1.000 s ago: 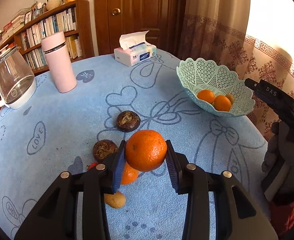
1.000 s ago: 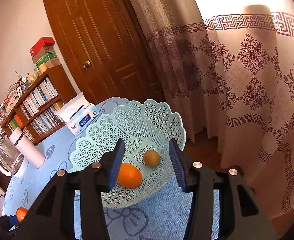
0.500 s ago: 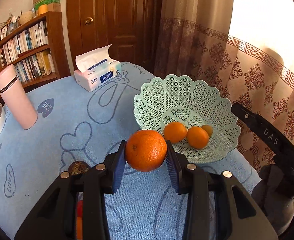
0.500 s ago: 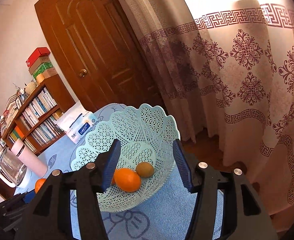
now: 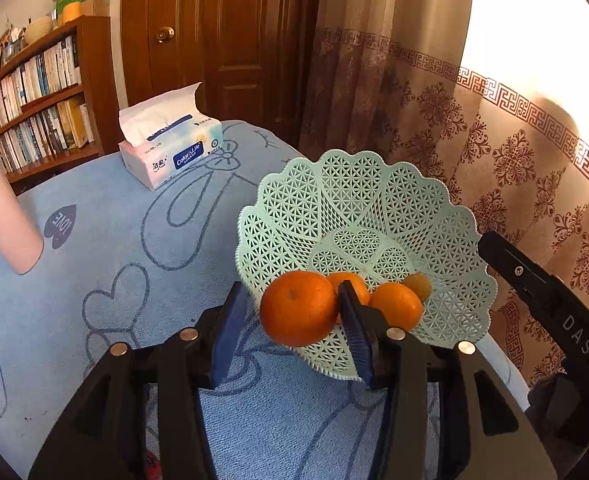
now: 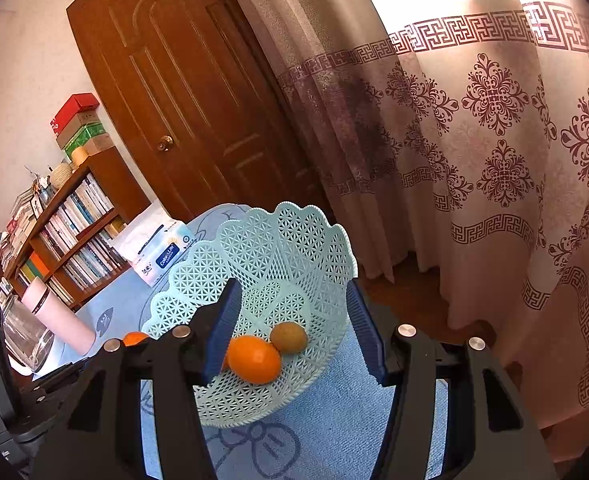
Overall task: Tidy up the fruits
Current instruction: 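Carry the held orange into the green basket and open the left tool, then move the left tool back toward the orange on the table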
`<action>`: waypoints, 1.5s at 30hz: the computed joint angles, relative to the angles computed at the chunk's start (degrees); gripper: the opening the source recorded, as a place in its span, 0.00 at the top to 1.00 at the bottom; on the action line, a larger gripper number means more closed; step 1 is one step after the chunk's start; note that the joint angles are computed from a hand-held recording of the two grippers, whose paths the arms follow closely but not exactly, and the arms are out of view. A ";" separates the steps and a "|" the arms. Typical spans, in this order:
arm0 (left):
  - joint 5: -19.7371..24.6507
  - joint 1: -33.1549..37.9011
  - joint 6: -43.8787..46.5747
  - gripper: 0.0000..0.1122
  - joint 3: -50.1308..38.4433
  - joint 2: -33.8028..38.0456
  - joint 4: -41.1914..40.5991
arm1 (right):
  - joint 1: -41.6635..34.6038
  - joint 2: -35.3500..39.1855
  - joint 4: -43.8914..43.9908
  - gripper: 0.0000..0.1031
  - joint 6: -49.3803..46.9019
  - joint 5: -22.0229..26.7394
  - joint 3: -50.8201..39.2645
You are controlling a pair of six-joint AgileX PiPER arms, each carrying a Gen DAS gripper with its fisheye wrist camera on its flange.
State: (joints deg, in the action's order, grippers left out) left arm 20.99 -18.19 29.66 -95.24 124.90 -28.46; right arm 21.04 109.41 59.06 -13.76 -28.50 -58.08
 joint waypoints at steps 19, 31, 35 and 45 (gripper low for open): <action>-3.22 1.46 0.90 0.30 4.07 -1.73 -0.56 | 0.11 -0.06 0.90 0.40 -0.32 -1.25 0.40; -3.69 4.71 2.93 0.25 8.27 -5.79 -1.95 | 3.21 -0.78 1.85 0.29 -2.95 -7.75 1.64; -4.37 6.29 3.96 0.23 10.55 -7.64 -2.55 | 2.87 -0.87 1.26 0.29 -2.39 -7.40 1.76; -5.12 11.18 16.59 0.23 17.96 -12.85 -14.02 | 3.20 -0.84 -0.50 0.24 -1.35 -7.91 1.90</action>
State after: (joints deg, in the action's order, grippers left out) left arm 15.87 -7.01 46.25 -77.28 112.04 -42.47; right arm 24.25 108.56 58.56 -15.11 -36.41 -56.18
